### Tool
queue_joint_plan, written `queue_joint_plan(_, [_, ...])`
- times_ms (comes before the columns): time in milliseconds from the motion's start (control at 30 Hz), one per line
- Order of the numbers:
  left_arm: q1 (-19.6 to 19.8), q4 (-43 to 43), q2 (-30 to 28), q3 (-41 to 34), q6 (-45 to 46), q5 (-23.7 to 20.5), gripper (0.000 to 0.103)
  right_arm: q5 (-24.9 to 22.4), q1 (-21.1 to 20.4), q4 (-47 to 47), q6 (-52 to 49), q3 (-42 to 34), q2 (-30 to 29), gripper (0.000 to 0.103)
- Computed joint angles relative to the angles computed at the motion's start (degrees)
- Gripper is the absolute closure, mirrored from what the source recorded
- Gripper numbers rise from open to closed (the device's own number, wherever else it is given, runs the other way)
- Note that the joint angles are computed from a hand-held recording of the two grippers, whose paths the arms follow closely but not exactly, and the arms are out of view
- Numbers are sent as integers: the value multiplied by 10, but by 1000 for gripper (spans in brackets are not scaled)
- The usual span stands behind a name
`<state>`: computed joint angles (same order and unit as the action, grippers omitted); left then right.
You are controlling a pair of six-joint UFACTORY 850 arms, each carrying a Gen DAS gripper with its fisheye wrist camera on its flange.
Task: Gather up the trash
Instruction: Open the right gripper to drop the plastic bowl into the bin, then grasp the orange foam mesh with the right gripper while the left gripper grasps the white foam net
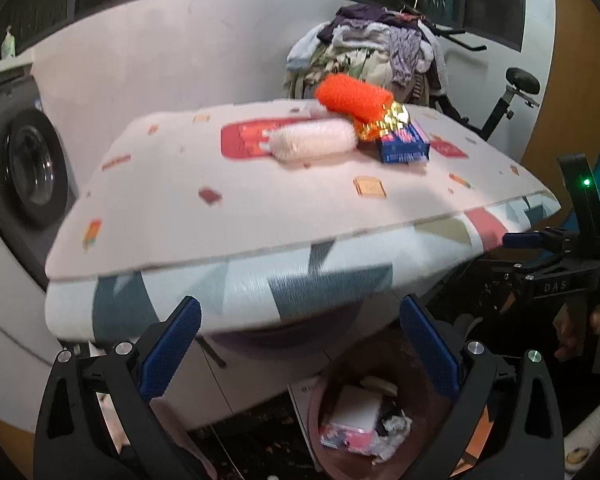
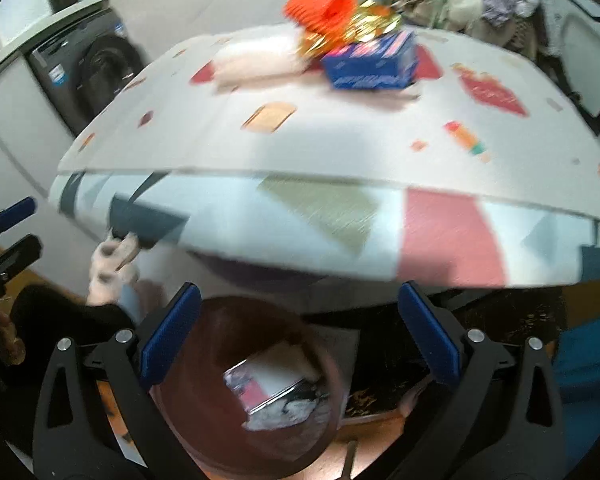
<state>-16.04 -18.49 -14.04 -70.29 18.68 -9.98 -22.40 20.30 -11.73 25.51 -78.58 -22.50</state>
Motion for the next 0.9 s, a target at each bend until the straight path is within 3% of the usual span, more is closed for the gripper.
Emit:
queue_joint_plan(100, [3,-13,-12,-27,7,3,6,-3,-2,-96,95,-6,4,6])
queue_joint_plan(233, [11,-120,-30,-73,101,-3,6,17,-22,-52,53,-17,8,6])
queue_joint_plan(433, [22,-226,-55,-138,202,-34,6,11,-30,-75,66,-47,-1,6])
queue_joint_plan(667, [31,-194,-81,-188,180,-57,6,0,-49,0,6,-91,-22,6])
queue_joint_plan(800, [42,-194,-110,-231,180,-89,6,-31,-47,-63,50,-131,-46,6])
queue_joint_plan(900, [45,-158,-132,-265,137,-104,6,-37,-53,-56,40,-153,-60,6])
